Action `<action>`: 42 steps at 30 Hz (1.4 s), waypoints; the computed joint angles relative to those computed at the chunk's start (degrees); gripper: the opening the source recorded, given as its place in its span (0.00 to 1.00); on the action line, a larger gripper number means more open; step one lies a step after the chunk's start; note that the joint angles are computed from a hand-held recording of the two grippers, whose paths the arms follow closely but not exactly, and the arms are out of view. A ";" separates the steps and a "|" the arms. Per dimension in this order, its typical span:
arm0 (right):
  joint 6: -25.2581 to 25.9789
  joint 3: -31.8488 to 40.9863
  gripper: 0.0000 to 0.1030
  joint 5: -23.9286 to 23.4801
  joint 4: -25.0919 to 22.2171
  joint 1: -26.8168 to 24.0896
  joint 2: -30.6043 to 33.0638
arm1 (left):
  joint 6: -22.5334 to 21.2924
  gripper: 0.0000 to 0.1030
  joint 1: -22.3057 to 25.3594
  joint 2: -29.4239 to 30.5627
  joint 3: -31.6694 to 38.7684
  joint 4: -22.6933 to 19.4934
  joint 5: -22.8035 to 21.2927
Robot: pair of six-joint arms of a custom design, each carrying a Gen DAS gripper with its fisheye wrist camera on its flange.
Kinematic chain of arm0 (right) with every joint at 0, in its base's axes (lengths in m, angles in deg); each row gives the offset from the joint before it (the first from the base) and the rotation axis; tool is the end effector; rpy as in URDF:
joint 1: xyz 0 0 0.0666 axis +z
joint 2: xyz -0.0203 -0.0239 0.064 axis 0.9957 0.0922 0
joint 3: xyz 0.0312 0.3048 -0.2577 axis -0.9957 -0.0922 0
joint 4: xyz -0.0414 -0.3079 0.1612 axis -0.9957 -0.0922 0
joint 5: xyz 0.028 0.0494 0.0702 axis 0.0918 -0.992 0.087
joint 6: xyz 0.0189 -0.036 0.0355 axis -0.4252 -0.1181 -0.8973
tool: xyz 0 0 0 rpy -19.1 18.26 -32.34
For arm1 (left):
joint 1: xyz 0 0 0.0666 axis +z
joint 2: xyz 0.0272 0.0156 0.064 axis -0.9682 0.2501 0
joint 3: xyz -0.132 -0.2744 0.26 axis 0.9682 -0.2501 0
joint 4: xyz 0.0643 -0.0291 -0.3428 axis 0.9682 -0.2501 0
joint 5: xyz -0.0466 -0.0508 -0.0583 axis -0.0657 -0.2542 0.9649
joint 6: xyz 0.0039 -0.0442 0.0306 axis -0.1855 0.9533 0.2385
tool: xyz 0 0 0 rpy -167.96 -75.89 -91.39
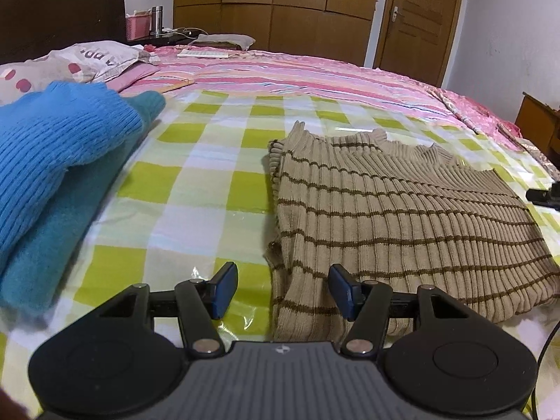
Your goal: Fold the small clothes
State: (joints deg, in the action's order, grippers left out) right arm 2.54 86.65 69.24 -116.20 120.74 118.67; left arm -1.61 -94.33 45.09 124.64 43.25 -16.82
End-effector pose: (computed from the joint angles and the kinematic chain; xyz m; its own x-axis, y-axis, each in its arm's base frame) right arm 0.2911 0.1809 0.4140 -0.4558 0.3947 -0.7978 0.4697 0.8680 0.1612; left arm 0.3875 -0.1375 0.3784 -0.6465 0.1860 -0.7399 0.3951 0.9113 -0.1161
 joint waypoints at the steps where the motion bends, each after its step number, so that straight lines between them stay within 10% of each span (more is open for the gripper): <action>1: 0.28 -0.06 0.15 0.11 -0.39 0.86 0.00 | 0.09 0.61 0.10 -0.06 -0.12 0.06 0.10; 21: -2.22 7.59 0.19 -0.71 -9.42 6.08 4.93 | 0.90 0.61 2.32 -1.47 -1.68 -0.07 3.57; 32: 9.01 24.94 0.25 -11.44 -4.93 8.26 20.47 | 1.63 0.61 4.98 -0.87 -3.47 1.88 9.20; 42: 14.41 47.51 0.37 -17.87 -11.17 8.63 38.28 | 1.16 0.61 7.42 0.03 -2.68 1.31 14.70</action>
